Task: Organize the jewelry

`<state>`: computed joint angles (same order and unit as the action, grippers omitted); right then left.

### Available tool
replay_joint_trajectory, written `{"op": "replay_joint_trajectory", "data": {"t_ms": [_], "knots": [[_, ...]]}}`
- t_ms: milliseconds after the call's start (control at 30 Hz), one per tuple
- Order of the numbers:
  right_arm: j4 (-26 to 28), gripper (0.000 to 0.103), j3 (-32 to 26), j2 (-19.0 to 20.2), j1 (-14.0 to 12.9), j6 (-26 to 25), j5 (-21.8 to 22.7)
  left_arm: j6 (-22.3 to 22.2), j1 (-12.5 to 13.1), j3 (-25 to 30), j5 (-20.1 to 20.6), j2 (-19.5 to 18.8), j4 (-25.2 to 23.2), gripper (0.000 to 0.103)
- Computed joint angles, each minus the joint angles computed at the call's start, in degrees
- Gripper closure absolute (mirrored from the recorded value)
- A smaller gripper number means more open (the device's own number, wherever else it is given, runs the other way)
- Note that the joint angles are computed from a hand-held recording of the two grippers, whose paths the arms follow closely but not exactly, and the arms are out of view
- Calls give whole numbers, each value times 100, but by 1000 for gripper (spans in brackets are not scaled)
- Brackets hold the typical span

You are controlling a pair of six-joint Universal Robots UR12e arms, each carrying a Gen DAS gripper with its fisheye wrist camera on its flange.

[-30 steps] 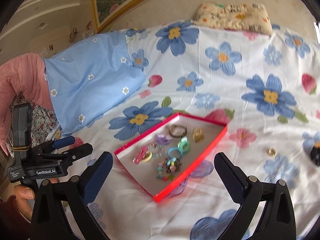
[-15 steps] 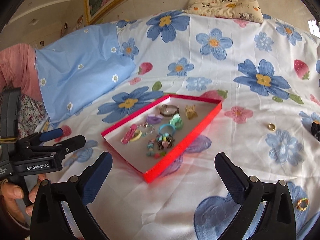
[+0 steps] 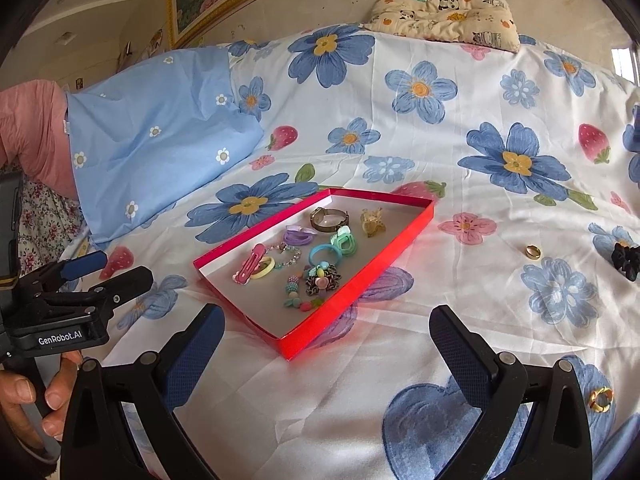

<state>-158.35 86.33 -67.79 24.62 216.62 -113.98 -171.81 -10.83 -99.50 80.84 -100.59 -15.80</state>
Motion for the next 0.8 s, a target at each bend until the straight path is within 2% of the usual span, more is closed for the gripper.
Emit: {"op": "replay_joint_trajectory", "data": {"t_ms": [200, 800], "knots": [[-28, 0, 33, -14, 5, 58, -101, 61, 3, -62, -31, 20, 113, 1], [-20, 0, 52, -22, -7, 63, -53, 173, -14, -14, -6, -6, 42, 1]]}}
